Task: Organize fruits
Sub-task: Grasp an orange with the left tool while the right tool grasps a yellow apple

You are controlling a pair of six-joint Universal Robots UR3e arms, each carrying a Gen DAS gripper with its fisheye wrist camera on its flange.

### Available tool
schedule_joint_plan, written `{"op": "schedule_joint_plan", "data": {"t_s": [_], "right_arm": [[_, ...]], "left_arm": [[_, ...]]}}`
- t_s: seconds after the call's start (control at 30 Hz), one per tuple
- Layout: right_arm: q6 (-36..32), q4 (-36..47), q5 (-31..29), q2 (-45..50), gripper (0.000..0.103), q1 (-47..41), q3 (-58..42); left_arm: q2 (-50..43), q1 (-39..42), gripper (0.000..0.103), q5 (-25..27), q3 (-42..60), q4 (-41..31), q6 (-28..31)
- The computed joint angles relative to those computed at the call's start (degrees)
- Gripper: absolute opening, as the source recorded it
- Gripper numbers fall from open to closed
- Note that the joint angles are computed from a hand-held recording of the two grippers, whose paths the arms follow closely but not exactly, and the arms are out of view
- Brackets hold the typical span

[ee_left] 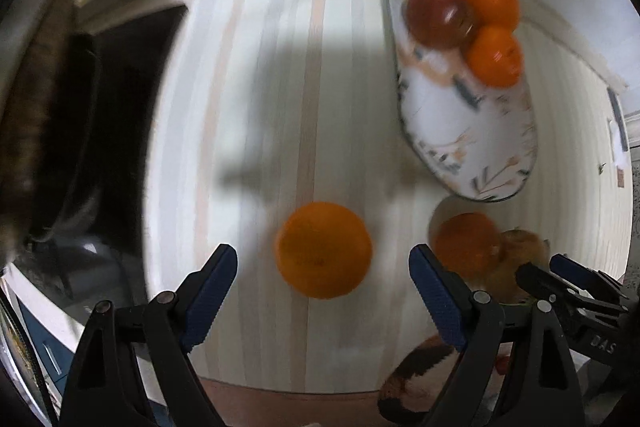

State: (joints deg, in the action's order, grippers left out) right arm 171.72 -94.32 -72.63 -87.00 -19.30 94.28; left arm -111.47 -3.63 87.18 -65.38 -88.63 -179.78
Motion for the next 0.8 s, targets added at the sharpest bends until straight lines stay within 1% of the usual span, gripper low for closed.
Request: {"op": "schedule_joint_plan", "data": {"t_s": [0.07,0.13,0.2,0.23,0.27,0.43,0.57,0.67,0.8], "right_arm": [[-0.96,-1.77,1.58,0.5,0.079,-0.18,2.18],[-1.23,-2.97,1.37,1.41,0.075,0.49,3.08],[-1.46,-4.88,1.53,0.85,0.074,0.49,4.23],[-1.66,-5.17,1.16,0.91,0.07,0.76,4.08],[-2.18,-4.82,0.76,1.04,0.069,0.95,3.63],[-3.55,-3.32,-0.32,0.88,0.069,1.93,2.67],[-4.98,1.81,-1.73,0.12,0.068,2.75,0.96],[-5.84,3.07,-1.66,-0.99,0.069,2.63,1.89],[-6.05,3.05,-1.53,-0.79,0.069,2.79,1.63]], "left_arm": [[-2.49,0.57,0.088,-0.77,0.02,-0.6,0.27],[-4.35,0.94,0.088,-1.02,-0.14,-0.61,0.38],[-4.89,1.12,0.077,-1.24,-1.21,0.78,0.71],[-4.87,1.26,0.07,-1.6,-1.76,1.42,0.87],[-4.38,1.76,0.064,-3.15,-2.96,2.41,1.06],[-1.7,-0.4,0.063,-0.9,-7.28,6.01,0.2],[3.69,-2.22,0.063,-2.04,-13.53,5.42,-0.38],[6.53,-3.4,0.063,-2.76,-17.74,5.35,-0.5],[7.7,-4.79,0.063,-2.1,-20.48,7.3,-1.54]]}}
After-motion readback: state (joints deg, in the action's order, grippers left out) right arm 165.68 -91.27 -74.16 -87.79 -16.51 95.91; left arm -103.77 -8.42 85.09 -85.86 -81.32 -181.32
